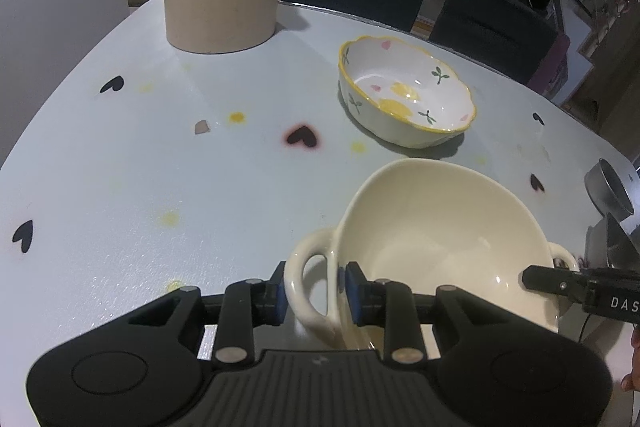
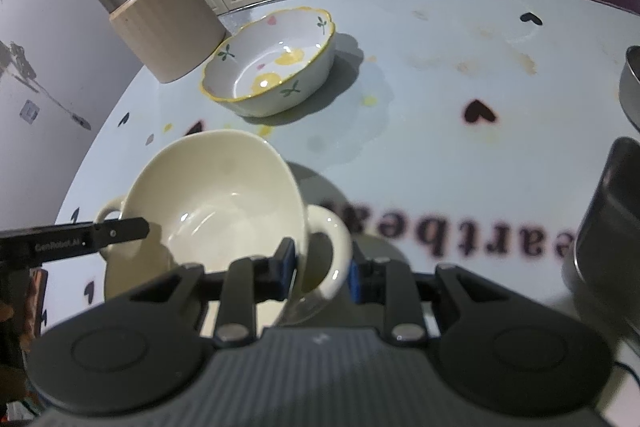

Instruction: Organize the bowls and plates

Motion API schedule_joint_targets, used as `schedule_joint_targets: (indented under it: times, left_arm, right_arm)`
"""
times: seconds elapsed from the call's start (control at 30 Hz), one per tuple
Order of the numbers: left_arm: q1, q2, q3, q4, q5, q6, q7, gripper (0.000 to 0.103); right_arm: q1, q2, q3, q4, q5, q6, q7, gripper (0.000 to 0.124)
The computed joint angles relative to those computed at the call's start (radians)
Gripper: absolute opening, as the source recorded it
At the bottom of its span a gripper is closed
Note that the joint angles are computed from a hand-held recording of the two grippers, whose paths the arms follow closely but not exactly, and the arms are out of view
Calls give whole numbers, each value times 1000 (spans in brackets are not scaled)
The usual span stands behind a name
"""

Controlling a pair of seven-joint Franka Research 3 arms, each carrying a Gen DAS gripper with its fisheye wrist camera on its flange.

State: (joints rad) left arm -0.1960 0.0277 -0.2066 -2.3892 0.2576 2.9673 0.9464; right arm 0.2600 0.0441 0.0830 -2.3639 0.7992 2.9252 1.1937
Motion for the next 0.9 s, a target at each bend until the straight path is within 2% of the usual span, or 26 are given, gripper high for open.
schedule_joint_targets:
  times: [0.2,0.5,0.7,0.8,0.9]
  left_arm:
    - [-7,-54,-5,-31,24,5,-30,30]
    - [-32,-152,-24,-81,26,4,-87,30]
    - [-57,-209,-47,-108,35,1,-130,30]
    - [-83,-229,-50,-119,21,7,-136,30]
    - [-83,-244,-77,-126,48,24,-174,30]
  right_arm:
    - [7,-39,-3,-26,10,14,-12,31]
    - [42,-172,-31,-132,2,56,-14,31]
    - [52,-300,-47,-240,-73,84,60,31]
    - [35,-380,-46,-302,-134,79,118,31]
    - [20,-452,-48,-362,-186,91,167,31]
